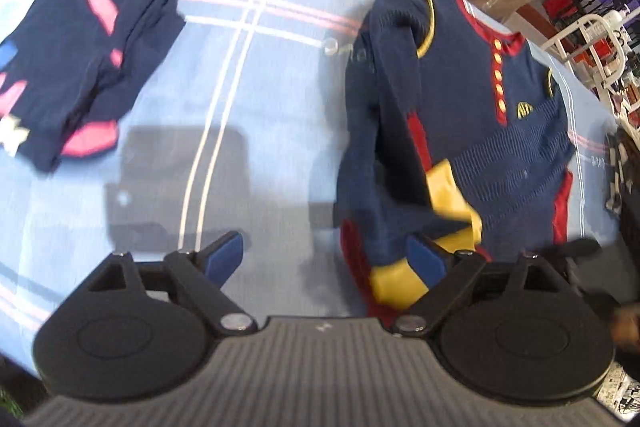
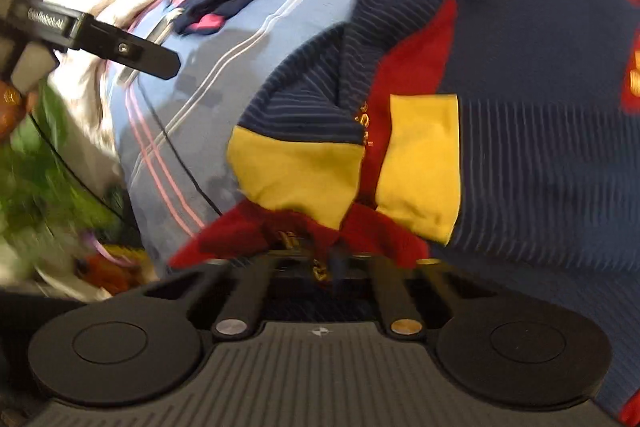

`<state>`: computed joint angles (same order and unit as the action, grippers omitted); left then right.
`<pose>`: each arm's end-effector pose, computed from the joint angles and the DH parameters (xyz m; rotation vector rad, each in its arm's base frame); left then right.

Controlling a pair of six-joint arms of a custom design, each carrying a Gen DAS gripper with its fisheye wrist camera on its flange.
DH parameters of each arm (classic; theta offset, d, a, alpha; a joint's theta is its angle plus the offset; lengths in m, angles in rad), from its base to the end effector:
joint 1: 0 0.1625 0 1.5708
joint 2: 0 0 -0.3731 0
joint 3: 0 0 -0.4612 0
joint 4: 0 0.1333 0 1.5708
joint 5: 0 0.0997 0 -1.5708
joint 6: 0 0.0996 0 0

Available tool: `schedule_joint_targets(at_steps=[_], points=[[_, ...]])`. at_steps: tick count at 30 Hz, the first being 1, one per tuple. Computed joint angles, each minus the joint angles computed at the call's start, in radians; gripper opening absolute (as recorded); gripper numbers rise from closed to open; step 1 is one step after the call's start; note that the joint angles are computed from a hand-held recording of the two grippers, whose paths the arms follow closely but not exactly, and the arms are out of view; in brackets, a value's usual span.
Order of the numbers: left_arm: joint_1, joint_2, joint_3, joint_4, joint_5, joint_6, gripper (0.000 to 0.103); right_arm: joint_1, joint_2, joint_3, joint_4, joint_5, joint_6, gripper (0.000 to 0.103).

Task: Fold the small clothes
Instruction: 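Fold the 'alinaa' sleeve across the body with the right gripper and release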

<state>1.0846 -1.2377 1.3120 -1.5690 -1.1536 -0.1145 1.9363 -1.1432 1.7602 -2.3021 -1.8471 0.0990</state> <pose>-0.1616 -0.6774 0.3825 0.5242 2.6692 -0.0714 0.3282 -0.5606 0.1513 0.3610 -2.8657 0.2532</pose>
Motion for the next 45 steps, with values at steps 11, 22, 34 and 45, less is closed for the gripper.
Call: schedule_joint_targets(at_steps=[11,22,34,45], points=[[0.011,0.416,-0.385,-0.080,-0.001,0.117,0.089,0.050,-0.317,0.139,-0.071,0.154,0.271,0.007],[-0.049,0.555,-0.428,-0.123,0.043,0.260,0.085,0.057,-0.442,0.280,-0.020,-0.081,0.488,0.008],[-0.082,0.618,-0.444,-0.150,0.053,0.297,0.086,0.056,-0.476,0.297,0.186,-0.325,0.732,0.018],[-0.055,0.314,-0.155,-0.011,-0.010,0.295,0.092,0.073,-0.502,0.288,0.058,-0.388,0.654,0.008]])
